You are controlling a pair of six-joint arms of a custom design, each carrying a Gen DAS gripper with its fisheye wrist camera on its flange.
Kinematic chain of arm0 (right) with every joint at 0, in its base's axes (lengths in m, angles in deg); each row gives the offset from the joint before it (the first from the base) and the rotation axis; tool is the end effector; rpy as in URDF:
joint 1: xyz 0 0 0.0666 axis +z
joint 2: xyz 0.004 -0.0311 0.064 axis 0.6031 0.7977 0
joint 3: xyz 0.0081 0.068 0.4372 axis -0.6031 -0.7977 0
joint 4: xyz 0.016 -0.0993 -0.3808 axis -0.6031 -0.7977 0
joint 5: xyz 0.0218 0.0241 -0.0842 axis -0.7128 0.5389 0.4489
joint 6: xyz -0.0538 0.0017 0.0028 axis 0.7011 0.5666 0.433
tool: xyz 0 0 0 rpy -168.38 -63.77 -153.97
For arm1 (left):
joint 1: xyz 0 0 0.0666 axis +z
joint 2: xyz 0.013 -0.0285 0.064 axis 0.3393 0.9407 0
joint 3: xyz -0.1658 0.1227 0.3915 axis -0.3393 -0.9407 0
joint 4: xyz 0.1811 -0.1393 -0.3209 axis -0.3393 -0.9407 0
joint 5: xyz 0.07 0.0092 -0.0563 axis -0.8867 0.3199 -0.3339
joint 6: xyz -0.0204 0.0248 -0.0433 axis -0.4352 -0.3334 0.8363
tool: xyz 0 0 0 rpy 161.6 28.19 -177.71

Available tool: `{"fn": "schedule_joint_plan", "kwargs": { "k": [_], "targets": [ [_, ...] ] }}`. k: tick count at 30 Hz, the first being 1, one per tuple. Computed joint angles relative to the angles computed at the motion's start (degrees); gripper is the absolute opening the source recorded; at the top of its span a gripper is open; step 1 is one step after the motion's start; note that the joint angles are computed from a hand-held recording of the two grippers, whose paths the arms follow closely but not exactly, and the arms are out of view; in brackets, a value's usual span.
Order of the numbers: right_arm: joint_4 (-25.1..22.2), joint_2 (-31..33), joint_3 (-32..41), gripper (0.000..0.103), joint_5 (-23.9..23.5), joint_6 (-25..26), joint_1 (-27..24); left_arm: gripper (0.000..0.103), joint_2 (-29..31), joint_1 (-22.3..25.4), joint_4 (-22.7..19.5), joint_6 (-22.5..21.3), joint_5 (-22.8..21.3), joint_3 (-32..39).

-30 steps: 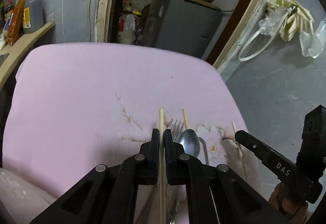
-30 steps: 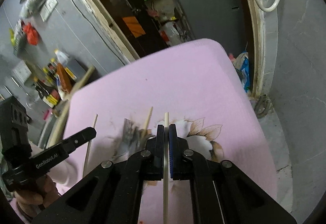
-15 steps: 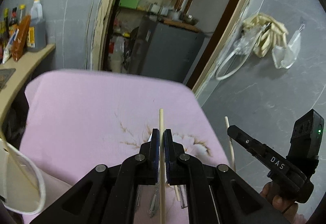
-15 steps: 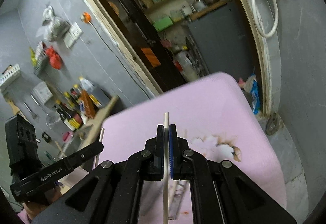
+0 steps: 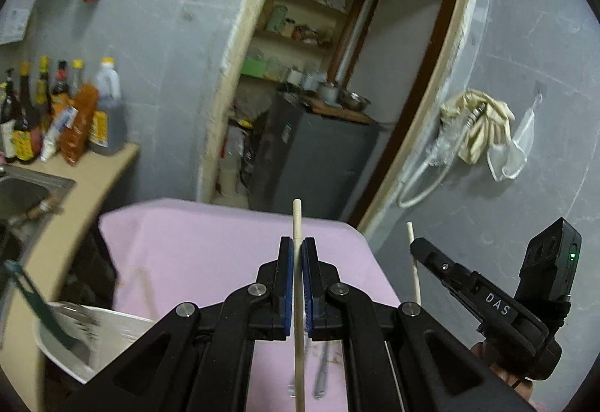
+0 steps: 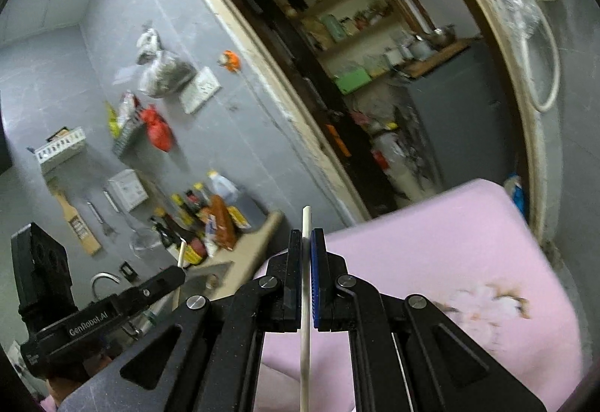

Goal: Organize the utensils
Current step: 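Lift the chopstick toward the cup with the right tool while the left carries another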

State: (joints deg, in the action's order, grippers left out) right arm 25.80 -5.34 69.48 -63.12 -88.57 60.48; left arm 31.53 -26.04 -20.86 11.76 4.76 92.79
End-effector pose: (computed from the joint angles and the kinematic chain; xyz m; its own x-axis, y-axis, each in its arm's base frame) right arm 0.4022 0.1749 0.5026 -0.4508 0.4155 -0.7900 -0.2130 0.8094 0.5473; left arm 0.3832 -0.3759 0.5504 -0.5288 -0.1905 -0.8271 0.1635 0.9334 -0.3195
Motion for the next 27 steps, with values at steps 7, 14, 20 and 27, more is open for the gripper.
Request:
{"fn": "schedule_joint_plan", "kwargs": {
  "k": [7, 14, 20, 27],
  "targets": [
    [8.4, 3.9, 3.5, 0.004, 5.1, 0.2, 6.4, 0.005, -6.3, 3.3, 3.5, -0.2, -4.3, -6.4],
    [17.7, 8.2, 5.3, 0.004, 11.3, -0.4, 10.8, 0.005, -11.1, 8.1, 12.0, -0.7, -7.5, -13.4],
    [24.6, 11.8, 5.9, 0.004, 15.6, -0.2, 13.3, 0.005, -12.5, 11.7, 19.0, -1.7, -7.0, -18.3],
    [25.5, 13.9, 5.9, 0.004, 18.7, 0.9, 15.3, 0.005, -12.5, 14.2, 25.2, -2.1, -6.8, -22.3]
  ]
}}
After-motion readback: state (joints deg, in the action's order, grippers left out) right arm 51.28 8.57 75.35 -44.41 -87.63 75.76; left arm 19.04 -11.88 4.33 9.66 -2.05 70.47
